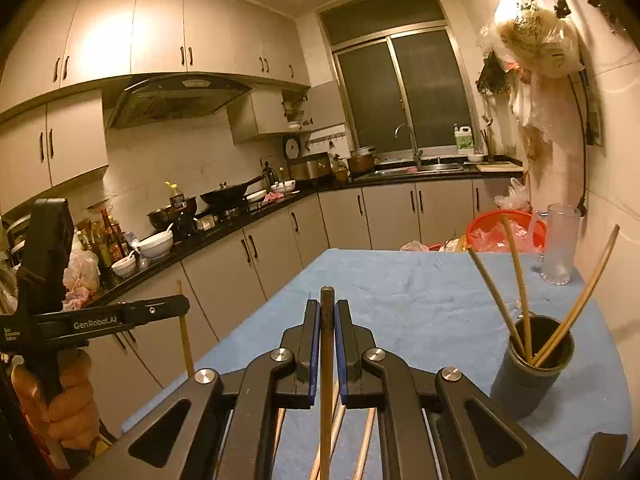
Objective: Organize utensils
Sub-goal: 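Lift and carry both held chopsticks over to the black cup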
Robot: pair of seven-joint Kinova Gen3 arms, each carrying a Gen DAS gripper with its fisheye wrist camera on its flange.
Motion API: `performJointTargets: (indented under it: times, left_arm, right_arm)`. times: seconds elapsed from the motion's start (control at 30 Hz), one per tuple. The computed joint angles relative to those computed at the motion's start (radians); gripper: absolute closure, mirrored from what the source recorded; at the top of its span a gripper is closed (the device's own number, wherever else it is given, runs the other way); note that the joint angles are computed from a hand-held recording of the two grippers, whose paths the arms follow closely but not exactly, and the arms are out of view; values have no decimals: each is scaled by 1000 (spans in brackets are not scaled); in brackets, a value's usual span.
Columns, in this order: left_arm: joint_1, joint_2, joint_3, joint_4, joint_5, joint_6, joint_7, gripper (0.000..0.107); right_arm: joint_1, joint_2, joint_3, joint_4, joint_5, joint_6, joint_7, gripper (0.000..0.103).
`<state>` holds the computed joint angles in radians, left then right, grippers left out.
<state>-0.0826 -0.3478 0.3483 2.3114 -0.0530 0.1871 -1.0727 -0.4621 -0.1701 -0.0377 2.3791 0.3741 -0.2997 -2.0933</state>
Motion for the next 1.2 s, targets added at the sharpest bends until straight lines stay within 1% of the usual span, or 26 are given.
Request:
performJointTargets:
  times: [0.03,0.07,0.1,0.13,0.2,0.23,0.3,0.37,0.4,0.43,0.5,0.53,0.57,0.63,0.67,0.73,0.8,0.83,0.9,0.93,1.0,1.03,1.07,1.13,1.17,1.2]
  left_arm:
    - [-3,-7,8,-1,-10,7,12,102]
    - [-3,-12,16,-7,-34,23,40,102]
    - [10,-11,14,-22,-70,51,79,102]
    - [32,-8,4,-30,-108,68,115,102]
    - [103,0,-57,-30,-152,66,154,102]
    - [131,2,-80,-35,-154,74,150,101]
    - [159,-1,-117,-26,-116,54,99,101]
    - [166,-3,-131,-17,-78,34,49,101]
    - [163,-5,-129,-15,-72,30,41,101]
    - [156,-4,-121,-18,-73,32,46,101]
    - [168,-7,-129,-21,-83,38,55,101]
    - [150,-11,-112,-26,-71,46,54,102]
    - [115,-17,-81,-25,-46,45,44,102]
    - [94,-20,-65,-41,-2,64,5,102]
    - [101,-18,-72,-50,-2,73,1,102]
    - [134,-18,-96,-55,-37,69,26,102]
    - [177,-15,-128,-54,-80,59,60,102]
    - [212,-11,-156,-58,-105,63,69,102]
    - [265,16,-202,-90,-113,110,68,102]
    - [301,32,-239,-103,-108,126,66,102]
    - [330,87,-292,-139,-59,164,18,102]
    - [322,130,-302,-160,-25,179,-22,102]
    - [303,176,-308,-187,11,210,-56,98]
    - [219,269,-280,-231,93,244,-126,91]
    - [173,315,-271,-239,133,243,-153,91]
    - [126,361,-249,-254,174,246,-191,91]
  right_arm:
    - [-10,-11,16,11,14,-5,-11,95]
    - [-8,-15,14,16,12,-9,-9,95]
    - [9,-22,-7,21,-7,-9,9,95]
    - [12,-29,-10,26,-13,-8,15,95]
    - [-24,-39,35,33,23,-10,-18,95]
    - [-35,-44,49,35,37,-9,-32,95]
    - [-47,-52,67,37,57,-3,-51,95]
    - [-90,-56,132,36,122,-8,-107,95]
    - [-102,-57,152,36,147,-11,-130,95]
    - [-99,-60,154,38,155,-13,-141,95]
    - [-85,-61,149,38,164,-17,-153,95]
    - [-80,-63,148,40,168,-21,-158,95]
    - [-73,-64,149,43,173,-28,-162,95]
    - [-68,-70,154,43,185,-30,-175,95]
    - [-61,-72,154,48,186,-36,-177,95]
    - [-45,-82,149,51,180,-40,-175,95]
    - [-50,-89,165,51,195,-39,-190,95]
    - [-50,-91,172,52,199,-41,-196,95]
    - [-63,-94,197,52,225,-39,-221,95]
    - [-60,-94,196,53,225,-40,-225,95]
    - [-76,-95,218,49,254,-35,-251,95]
    - [-79,-96,224,48,264,-35,-261,95]
    - [-83,-96,232,47,276,-36,-273,95]
    - [-95,-98,252,44,313,-37,-303,95]
    - [-90,-98,250,45,317,-40,-307,95]
    - [-85,-97,248,45,321,-42,-312,95]
